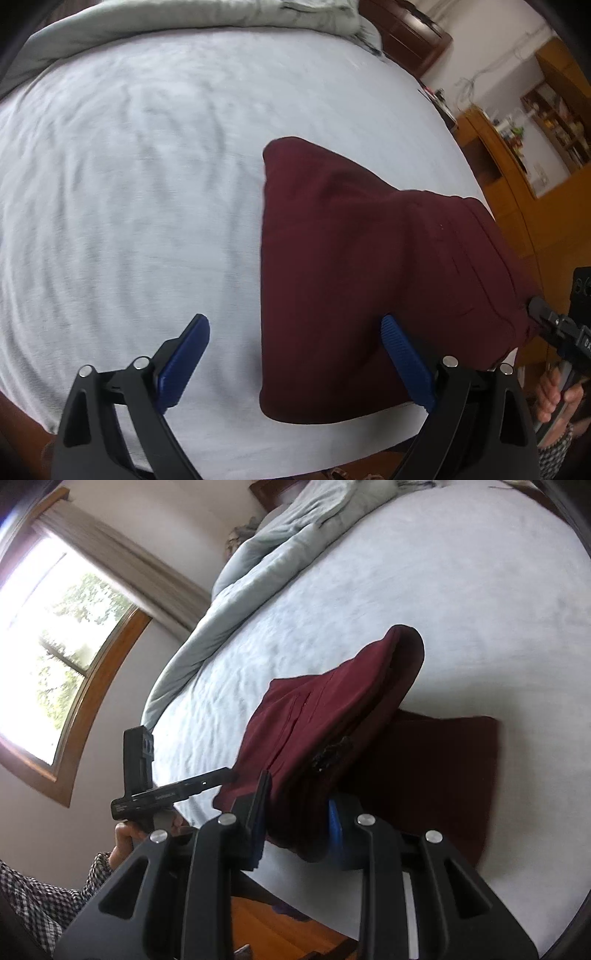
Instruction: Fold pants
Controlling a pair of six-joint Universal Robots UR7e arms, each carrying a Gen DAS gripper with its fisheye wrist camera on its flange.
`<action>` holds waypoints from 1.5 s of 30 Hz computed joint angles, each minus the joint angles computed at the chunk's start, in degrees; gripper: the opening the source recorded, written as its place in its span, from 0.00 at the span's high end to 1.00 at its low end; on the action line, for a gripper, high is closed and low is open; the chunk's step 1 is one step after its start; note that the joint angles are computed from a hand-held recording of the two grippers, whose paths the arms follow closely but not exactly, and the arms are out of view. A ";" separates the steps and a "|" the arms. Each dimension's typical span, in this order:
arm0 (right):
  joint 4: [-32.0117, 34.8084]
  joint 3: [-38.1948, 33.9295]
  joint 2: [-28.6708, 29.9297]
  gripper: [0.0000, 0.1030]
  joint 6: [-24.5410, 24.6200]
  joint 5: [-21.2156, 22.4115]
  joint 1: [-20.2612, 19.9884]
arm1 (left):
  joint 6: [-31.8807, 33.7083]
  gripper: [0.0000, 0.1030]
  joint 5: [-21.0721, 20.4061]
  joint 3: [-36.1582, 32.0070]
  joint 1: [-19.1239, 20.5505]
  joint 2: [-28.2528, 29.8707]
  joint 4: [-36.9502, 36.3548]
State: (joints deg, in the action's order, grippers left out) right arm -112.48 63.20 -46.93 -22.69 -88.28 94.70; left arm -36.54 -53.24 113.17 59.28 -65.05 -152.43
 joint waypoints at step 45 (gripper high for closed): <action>10.23 -31.06 18.31 0.95 5.71 -4.91 -5.65 | 4.87 0.08 2.97 -16.14 2.21 12.34 7.66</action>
State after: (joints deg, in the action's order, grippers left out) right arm -102.25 32.14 -28.62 -16.98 -93.19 89.05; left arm -31.67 -50.27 97.03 61.49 -52.72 -144.77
